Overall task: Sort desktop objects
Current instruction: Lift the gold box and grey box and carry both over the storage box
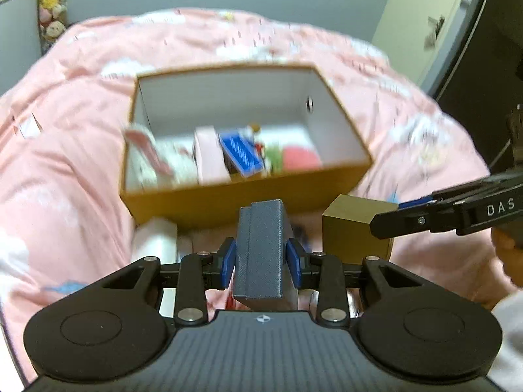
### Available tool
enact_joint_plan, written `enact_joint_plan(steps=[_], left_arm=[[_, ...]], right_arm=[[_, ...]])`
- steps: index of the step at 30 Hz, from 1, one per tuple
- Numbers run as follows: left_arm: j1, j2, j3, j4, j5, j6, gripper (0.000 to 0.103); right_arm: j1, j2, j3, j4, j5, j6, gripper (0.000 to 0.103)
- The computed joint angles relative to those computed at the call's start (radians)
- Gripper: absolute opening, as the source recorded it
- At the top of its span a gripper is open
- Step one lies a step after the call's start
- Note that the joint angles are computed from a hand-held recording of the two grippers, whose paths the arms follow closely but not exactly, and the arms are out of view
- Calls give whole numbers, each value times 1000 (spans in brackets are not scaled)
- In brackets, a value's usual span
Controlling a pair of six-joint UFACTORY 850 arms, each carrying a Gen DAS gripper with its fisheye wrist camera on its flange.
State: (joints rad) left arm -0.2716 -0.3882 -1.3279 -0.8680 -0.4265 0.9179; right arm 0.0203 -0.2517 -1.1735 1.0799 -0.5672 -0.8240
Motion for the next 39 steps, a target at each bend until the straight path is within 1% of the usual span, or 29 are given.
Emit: enact_joint_plan(steps=[3, 5, 11, 15, 19, 24, 29, 31, 34, 39], left_arm=[[5, 4, -21, -68, 17, 50, 38], [7, -1, -44, -105, 28, 76, 38], [4, -41, -125, -173, 72, 108, 38], [3, -87, -192, -156, 101, 93, 38], [21, -153, -291, -106, 80, 12, 38], [35, -243, -422, 18, 78, -135, 38], [38, -338, -544, 121, 58, -251, 38], [31, -368, -580, 208, 66, -323, 38], [18, -410, -627, 370, 77, -446, 38], [12, -490, -729, 568, 12, -634, 38]], right_arm=[[-5, 7, -14, 114, -2, -100, 52], [-3, 4, -32, 173, 12, -155, 52], [8, -41, -100, 354, 51, -278, 52], [15, -99, -171, 404, 90, -292, 52], [16, -171, -255, 412, 97, -254, 52], [25, -247, -345, 399, 154, -215, 52], [32, -345, -455, 321, 176, -126, 52], [36, -380, -495, 274, 187, -83, 52], [38, -429, -549, 249, 192, -60, 52], [46, -517, -655, 103, 196, 90, 52]])
